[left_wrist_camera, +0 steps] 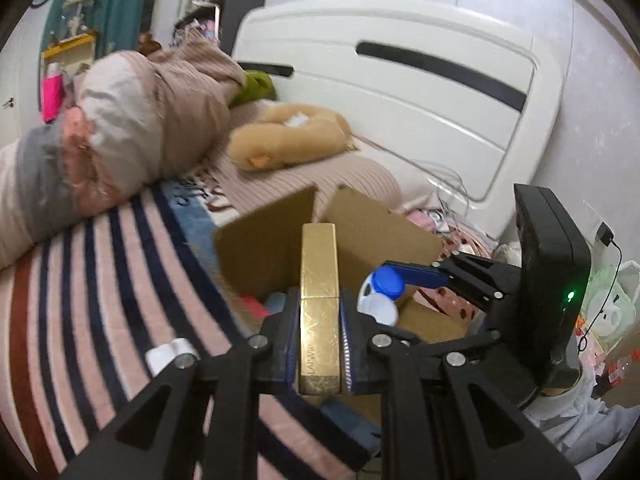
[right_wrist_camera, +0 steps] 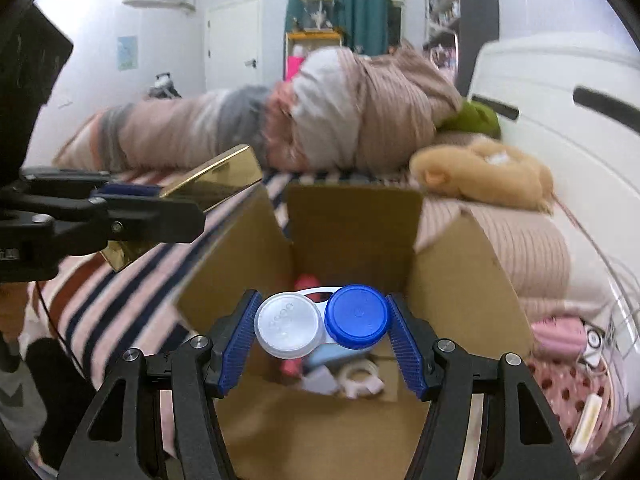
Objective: Organize rigid objects
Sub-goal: 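Lower the gold bar into the box with the left gripper while the right drops the lens case there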
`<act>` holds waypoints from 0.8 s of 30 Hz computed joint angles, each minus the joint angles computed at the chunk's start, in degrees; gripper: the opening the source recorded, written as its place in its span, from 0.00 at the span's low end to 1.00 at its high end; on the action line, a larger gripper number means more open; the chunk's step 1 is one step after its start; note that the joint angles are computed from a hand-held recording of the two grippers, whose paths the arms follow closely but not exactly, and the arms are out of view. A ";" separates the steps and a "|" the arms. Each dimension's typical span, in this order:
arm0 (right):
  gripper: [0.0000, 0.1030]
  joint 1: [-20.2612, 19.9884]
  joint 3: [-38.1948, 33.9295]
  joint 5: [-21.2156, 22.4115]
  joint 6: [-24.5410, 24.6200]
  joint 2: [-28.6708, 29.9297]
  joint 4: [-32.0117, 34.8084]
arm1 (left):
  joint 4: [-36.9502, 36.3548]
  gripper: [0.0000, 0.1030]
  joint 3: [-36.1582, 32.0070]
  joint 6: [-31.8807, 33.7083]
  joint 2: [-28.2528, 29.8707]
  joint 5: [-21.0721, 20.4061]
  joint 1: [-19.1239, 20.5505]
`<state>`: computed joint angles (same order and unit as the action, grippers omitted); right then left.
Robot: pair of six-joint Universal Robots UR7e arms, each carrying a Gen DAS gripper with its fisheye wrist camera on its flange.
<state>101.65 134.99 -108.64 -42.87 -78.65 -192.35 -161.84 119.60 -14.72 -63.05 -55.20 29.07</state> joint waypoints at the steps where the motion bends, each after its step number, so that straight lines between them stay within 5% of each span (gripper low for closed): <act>1: 0.58 -0.73 0.05 0.17 -0.34 -0.17 0.17 | 0.80 0.14 -0.98 -0.02 1.17 -0.34 0.30; 14: 0.65 -6.38 0.63 7.01 -2.89 -2.00 3.75 | 7.85 0.14 -6.07 -0.48 7.11 -1.40 1.60; 24: 0.66 -6.64 0.41 6.19 -3.20 -1.37 4.76 | 8.02 0.15 -6.01 -0.38 6.67 -1.49 1.62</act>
<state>95.01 135.40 -102.44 -46.07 -80.02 -187.59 -153.82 113.59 -15.11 -56.38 -56.68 30.68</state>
